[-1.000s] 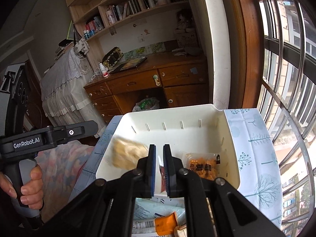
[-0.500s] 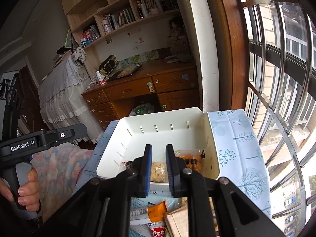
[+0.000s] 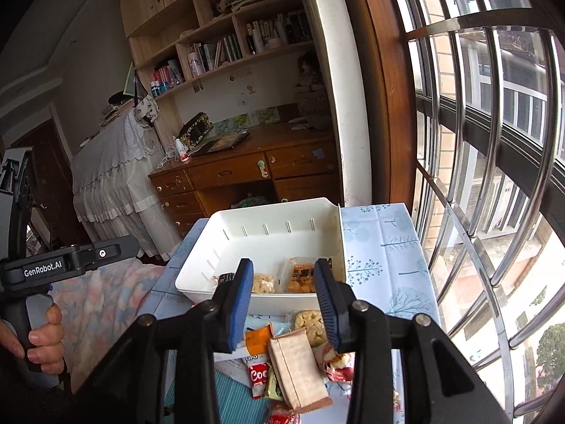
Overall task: Organize snacks
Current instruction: 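Release the cracker bag and chocolate bar in the bin and withdraw both grippers, then grasp the clear nut-candy bag with the right gripper while the left gripper grasps the red packet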
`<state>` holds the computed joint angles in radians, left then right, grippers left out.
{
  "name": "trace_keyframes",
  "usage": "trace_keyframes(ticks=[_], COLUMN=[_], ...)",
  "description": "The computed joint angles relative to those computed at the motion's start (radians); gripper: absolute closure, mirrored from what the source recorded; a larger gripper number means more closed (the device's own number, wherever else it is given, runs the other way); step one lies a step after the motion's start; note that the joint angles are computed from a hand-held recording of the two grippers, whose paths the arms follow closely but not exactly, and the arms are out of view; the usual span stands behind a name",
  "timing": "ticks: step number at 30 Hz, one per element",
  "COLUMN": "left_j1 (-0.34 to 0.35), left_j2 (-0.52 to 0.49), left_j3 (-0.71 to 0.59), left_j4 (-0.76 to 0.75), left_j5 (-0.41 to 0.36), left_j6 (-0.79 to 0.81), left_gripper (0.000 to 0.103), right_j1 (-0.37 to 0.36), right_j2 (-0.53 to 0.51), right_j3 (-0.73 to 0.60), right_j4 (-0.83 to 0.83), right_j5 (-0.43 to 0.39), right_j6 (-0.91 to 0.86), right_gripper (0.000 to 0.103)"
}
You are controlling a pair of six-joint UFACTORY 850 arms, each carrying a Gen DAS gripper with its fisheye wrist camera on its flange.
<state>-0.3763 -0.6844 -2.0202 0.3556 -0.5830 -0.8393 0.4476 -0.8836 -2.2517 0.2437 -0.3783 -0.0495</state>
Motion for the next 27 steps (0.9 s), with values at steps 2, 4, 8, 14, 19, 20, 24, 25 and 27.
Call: trace_keyframes(ticks=[2,4,8,14,19,20,24,25,27], left_j1=[-0.016,-0.032,-0.064,-0.102,-0.120,-0.122,-0.130,-0.131,-0.133], left_j2=[0.028,0.041,0.063,0.059,0.048,0.045,0.019,0.008,-0.011], left_j3=[0.043,0.062,0.100,0.116,0.128,0.130,0.112,0.100,0.082], left_j4=[0.022,0.026,0.032,-0.021,-0.092,-0.116,-0.187,-0.206,-0.239], left_j5=[0.013,0.013,0.012,-0.005,-0.024,-0.023,-0.041,-0.053,-0.073], left_j6=[-0.034,-0.047,-0.070,-0.057,-0.018,0.001,0.052,0.066,0.088], left_gripper=[0.022,0.021,0.016,0.016,0.016,0.016,0.016,0.016,0.016], right_j1=[-0.006,-0.012,-0.023,-0.041,-0.054,-0.057,-0.064,-0.066,-0.070], right_j2=[0.051,0.092,0.166,0.238,0.275,0.279,0.289,0.291,0.294], right_j3=[0.084,0.151,0.270,0.389,0.456,0.466,0.492,0.497,0.509], right_j4=[0.028,0.051,0.106,0.145,0.138,0.137,0.108,0.103,0.103], right_j5=[0.032,0.051,0.084,0.094,0.088,0.084,0.065,0.061,0.054], right_j6=[-0.035,-0.066,-0.140,-0.197,-0.199,-0.199,-0.179,-0.177,-0.182], right_gripper=[0.066,0.064,0.056,0.053,0.053,0.053,0.050,0.047,0.042])
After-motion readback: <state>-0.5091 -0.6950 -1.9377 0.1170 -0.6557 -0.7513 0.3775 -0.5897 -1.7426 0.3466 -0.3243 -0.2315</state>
